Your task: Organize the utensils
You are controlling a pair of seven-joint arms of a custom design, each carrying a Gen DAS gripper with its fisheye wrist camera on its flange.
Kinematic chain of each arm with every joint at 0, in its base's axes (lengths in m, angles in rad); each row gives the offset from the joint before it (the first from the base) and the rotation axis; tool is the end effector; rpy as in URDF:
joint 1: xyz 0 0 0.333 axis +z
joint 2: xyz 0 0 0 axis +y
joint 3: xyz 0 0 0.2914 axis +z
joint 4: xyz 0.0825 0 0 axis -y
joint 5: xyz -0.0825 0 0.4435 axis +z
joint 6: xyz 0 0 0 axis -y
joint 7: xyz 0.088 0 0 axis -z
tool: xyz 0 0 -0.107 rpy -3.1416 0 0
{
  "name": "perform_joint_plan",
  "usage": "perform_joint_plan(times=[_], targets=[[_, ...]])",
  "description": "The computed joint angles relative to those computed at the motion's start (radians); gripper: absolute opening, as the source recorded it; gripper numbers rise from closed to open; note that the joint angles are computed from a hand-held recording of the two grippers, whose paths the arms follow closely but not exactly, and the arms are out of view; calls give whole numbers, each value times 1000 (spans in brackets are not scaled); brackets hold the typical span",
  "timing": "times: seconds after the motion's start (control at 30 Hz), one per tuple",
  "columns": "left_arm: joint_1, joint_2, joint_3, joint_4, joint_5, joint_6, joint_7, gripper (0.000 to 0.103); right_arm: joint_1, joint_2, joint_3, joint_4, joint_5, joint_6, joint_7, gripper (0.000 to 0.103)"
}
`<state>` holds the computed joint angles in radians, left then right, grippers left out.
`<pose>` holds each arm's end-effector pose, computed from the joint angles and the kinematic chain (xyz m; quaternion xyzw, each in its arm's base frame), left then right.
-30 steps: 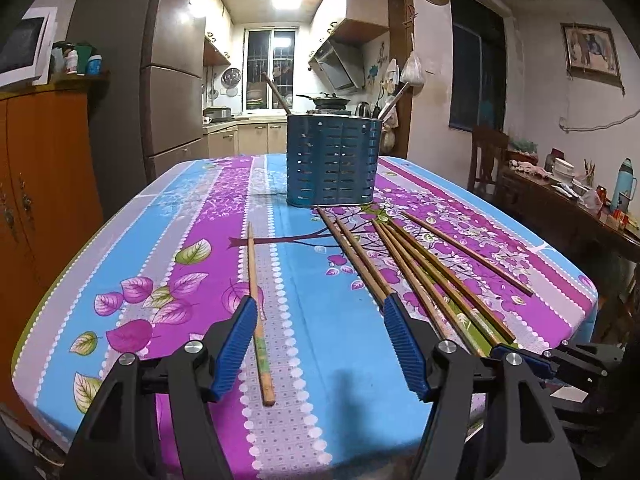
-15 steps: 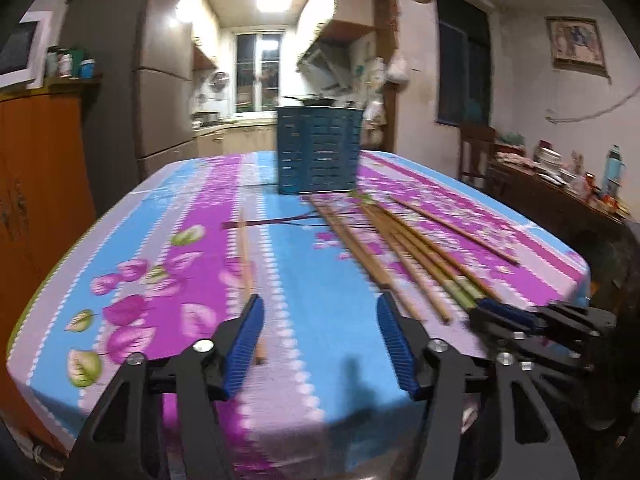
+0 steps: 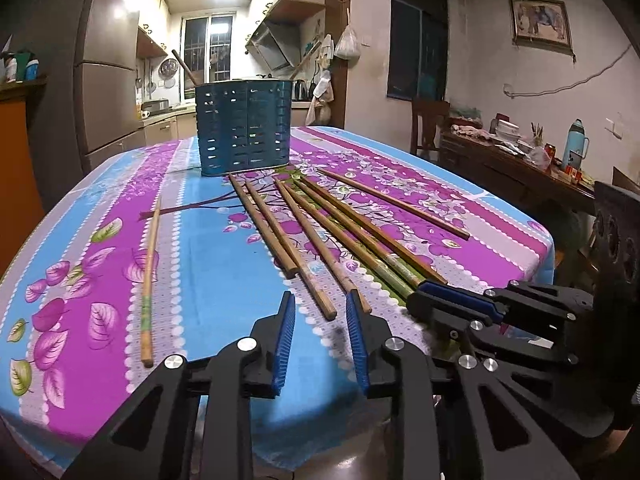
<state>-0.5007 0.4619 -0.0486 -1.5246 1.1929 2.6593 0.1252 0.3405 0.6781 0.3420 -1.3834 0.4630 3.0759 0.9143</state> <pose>0.6468 -0.4203 0.4092 -0.6167 0.6175 -0.3549 0.3353 0.6914 0.4224 0.3969 -0.7797 0.3632 -0.1851 0.4752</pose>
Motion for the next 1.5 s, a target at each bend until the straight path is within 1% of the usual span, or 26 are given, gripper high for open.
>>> perform_joint_plan(times=[0.07,0.17,0.23,0.27,0.3,0.4,0.47,0.57,0.77,0.93,1.1,1.37,1.5], targets=[[3,8,-3,9,-12,-3,16,28,-4,-1,4,-2,2,-1,-2,7],[7,31,-7,30,-42,-5,58,18,-8,1,10,0,4,-1,-7,7],[-3,37,4,36,-36,-6,50,16,-15,3,19,0,7,0,-16,7],[-4,39,7,40,-37,-6,49,11,-20,4,26,-1,10,3,-23,7],[-4,40,9,41,-39,-5,51,10,-26,4,34,-2,13,6,-30,7],[-14,43,19,46,-26,-12,48,10,-37,10,53,-7,20,26,-49,8],[-20,43,27,45,-6,-13,24,10,-44,13,64,-8,22,35,-57,8],[-27,46,35,47,27,-15,-24,10,-36,12,55,-9,18,45,-52,8],[-43,63,41,68,82,-53,-64,10,-20,11,36,-13,1,55,-22,7],[-58,71,41,80,116,-100,-84,7,-38,17,61,-9,5,58,-14,7],[-74,31,41,44,203,-131,-150,7,-49,11,69,-18,6,61,-8,5],[-60,-71,2,-18,401,-185,-284,7,-112,-36,141,-65,-19,137,-48,5],[-43,-93,-25,-4,485,-203,-310,7,-192,-38,243,-61,-68,168,-81,4]])
